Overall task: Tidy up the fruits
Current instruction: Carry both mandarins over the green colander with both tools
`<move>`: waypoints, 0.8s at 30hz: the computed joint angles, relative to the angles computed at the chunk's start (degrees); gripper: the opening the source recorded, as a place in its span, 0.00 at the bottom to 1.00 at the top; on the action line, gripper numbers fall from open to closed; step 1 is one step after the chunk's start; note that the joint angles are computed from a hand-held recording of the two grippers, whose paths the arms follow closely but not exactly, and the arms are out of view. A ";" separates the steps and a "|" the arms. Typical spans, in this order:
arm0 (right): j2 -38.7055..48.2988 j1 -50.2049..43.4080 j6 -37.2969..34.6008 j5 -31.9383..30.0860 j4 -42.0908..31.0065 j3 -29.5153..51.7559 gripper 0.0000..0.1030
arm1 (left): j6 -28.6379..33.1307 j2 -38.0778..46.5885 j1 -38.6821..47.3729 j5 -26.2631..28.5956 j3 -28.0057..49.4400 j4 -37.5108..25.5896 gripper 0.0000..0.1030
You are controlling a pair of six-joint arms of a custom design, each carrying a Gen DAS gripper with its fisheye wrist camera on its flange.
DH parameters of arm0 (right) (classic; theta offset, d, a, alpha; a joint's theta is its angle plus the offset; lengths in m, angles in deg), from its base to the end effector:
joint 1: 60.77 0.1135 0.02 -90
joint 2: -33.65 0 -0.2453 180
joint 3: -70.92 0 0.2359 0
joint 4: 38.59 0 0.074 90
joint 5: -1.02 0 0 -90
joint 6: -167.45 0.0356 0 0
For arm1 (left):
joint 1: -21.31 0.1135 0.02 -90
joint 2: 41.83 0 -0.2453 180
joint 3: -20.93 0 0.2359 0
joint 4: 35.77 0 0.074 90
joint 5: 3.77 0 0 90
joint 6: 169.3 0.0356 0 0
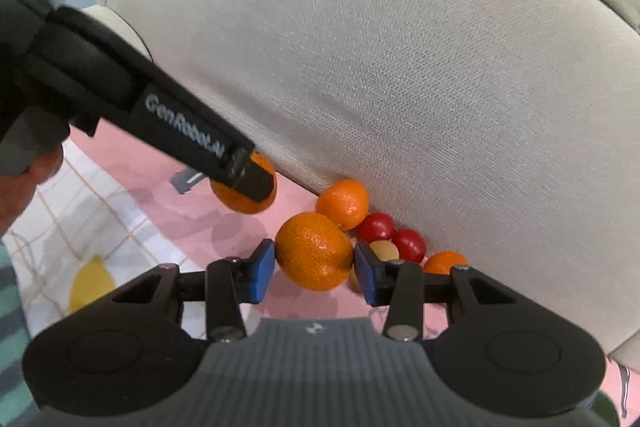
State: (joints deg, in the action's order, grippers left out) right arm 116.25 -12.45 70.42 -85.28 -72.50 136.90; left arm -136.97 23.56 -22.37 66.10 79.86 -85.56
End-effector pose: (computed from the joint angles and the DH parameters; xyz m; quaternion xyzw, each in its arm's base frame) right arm 0.1906 0.2106 0.2047 -0.4273 0.8382 0.0906 0.3265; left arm 0.1617 -0.1375 0.2207 -0.1651 0.9290 -0.1151 0.3105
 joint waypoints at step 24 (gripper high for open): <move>-37.13 -9.35 0.84 0.76 -26.28 -8.62 0.39 | -8.71 17.61 -26.59 -11.11 27.04 -12.67 0.47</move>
State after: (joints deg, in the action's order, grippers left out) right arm 79.12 -21.80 71.26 -84.52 -98.78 128.27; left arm -145.68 41.17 -48.95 54.99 106.90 -98.23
